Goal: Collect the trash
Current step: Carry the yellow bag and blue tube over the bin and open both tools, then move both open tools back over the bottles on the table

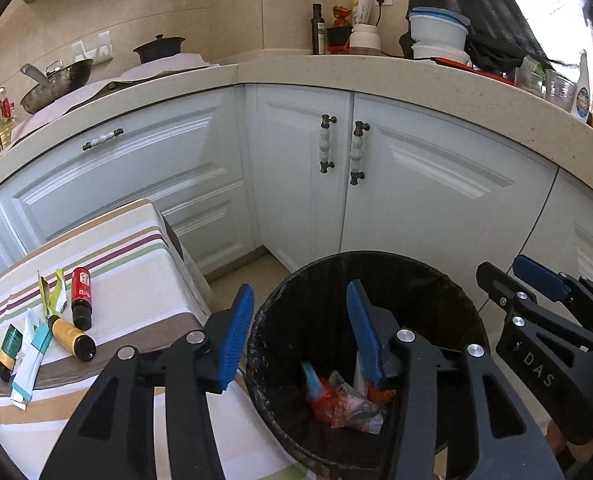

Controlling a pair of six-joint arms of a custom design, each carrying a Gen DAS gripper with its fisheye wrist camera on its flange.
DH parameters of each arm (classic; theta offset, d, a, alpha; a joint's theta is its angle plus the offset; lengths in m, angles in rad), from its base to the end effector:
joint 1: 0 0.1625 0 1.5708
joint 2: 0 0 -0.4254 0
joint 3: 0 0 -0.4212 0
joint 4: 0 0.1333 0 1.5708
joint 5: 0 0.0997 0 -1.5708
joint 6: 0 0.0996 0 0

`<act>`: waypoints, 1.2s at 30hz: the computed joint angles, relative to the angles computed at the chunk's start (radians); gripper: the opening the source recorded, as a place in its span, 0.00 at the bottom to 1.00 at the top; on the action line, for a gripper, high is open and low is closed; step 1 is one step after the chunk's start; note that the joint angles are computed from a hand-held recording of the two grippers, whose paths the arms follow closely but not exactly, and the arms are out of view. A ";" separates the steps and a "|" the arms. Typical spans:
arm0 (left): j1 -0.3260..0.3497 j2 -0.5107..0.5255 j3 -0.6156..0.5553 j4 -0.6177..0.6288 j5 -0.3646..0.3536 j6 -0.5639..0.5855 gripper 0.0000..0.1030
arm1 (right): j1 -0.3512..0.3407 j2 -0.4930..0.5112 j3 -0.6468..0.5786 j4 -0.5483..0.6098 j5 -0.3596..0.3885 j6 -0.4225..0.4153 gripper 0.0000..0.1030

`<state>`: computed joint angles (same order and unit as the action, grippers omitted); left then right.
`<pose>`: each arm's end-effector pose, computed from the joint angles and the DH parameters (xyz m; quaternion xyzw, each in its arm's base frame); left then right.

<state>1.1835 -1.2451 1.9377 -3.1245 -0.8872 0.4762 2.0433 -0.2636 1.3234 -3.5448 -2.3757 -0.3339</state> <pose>-0.0388 -0.6147 0.3219 0.2312 0.8361 -0.3793 0.3218 0.3880 -0.6240 -0.0572 0.1649 -0.8273 0.4294 0.3225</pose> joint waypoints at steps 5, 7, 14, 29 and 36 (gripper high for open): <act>-0.001 -0.016 0.006 -0.001 0.007 -0.005 0.54 | 0.005 -0.003 0.004 0.005 0.005 0.003 0.42; -0.001 -0.025 0.010 -0.002 0.012 -0.005 0.55 | 0.011 -0.002 0.003 0.012 0.010 0.007 0.43; 0.012 -0.090 0.033 0.004 0.047 -0.006 0.58 | 0.039 0.019 -0.024 0.065 0.044 0.024 0.43; 0.109 -0.254 0.057 -0.005 0.170 -0.007 0.62 | 0.126 0.161 -0.233 0.308 0.187 0.032 0.43; 0.175 -0.298 0.037 -0.018 0.202 0.001 0.63 | 0.156 0.265 -0.403 0.464 0.238 0.032 0.43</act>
<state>1.3587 -1.5435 1.9748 -3.1426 -0.6852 0.4767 2.1992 0.0009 0.9209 -3.0812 -2.1375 -0.3017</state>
